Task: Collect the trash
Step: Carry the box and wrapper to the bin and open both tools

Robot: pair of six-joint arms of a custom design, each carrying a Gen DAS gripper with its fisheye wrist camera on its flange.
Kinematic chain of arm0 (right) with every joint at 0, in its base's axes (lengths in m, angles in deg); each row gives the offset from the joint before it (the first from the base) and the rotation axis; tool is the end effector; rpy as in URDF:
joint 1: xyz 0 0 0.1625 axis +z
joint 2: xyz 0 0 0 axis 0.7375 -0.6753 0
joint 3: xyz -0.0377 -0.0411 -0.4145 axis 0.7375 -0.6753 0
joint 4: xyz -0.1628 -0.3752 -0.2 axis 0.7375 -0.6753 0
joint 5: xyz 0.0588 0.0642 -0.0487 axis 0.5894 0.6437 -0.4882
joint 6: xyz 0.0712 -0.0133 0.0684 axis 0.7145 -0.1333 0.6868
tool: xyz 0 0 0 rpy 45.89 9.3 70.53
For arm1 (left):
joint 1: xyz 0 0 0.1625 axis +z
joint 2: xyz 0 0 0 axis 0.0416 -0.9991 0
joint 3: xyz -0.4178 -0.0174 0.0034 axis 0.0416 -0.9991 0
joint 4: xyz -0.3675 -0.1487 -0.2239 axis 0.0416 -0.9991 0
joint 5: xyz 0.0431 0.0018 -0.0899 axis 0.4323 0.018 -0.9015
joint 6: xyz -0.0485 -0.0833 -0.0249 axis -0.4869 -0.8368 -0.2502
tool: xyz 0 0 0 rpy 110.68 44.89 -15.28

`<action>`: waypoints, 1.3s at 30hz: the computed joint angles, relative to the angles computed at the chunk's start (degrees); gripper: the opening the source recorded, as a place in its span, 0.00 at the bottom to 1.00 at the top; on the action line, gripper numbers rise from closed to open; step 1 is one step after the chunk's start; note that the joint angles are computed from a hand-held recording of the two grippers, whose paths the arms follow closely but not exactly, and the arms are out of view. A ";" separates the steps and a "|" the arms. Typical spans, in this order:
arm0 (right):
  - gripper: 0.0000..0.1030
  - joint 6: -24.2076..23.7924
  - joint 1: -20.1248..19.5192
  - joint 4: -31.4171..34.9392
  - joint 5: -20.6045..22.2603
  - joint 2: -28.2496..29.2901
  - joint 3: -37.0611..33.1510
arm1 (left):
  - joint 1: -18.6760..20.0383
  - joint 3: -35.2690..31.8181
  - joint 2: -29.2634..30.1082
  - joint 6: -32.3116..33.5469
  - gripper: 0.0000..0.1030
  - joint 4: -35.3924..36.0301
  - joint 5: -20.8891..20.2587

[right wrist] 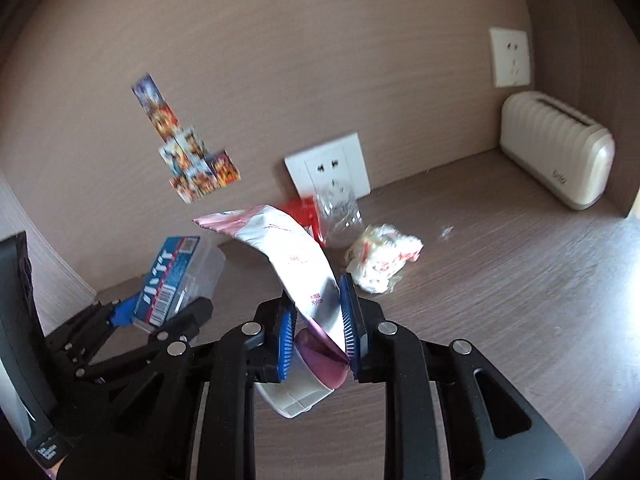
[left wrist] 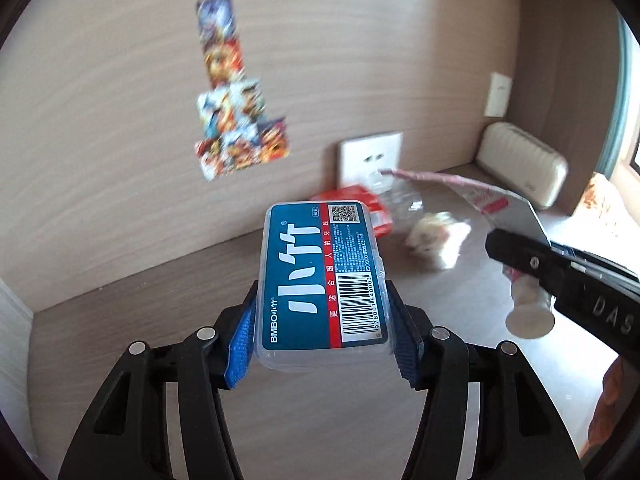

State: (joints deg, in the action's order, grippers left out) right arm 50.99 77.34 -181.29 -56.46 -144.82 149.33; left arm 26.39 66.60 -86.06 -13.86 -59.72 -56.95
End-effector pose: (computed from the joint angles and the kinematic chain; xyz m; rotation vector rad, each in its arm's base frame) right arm 0.4804 -0.5113 0.2624 0.9770 -2.6666 0.7394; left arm -0.3386 -0.4436 0.4045 0.0778 2.0222 -1.0683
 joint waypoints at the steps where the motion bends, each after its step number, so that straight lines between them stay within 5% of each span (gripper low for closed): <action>1: 0.22 -0.01 0.20 0.02 -0.09 -0.82 -0.05 | -0.62 0.23 0.04 0.06 0.55 -0.30 0.08; 10: 0.22 0.59 1.05 0.86 -3.31 -11.80 5.62 | -5.36 1.54 3.99 8.94 0.55 -12.30 -1.59; 24: 0.22 5.66 2.64 4.71 -15.48 -33.22 18.59 | -15.05 3.38 13.02 19.70 0.55 -29.90 -10.45; 39: 0.23 13.59 -0.84 11.18 -22.73 -50.05 27.92 | -18.11 3.54 22.93 32.43 0.55 -44.55 -21.90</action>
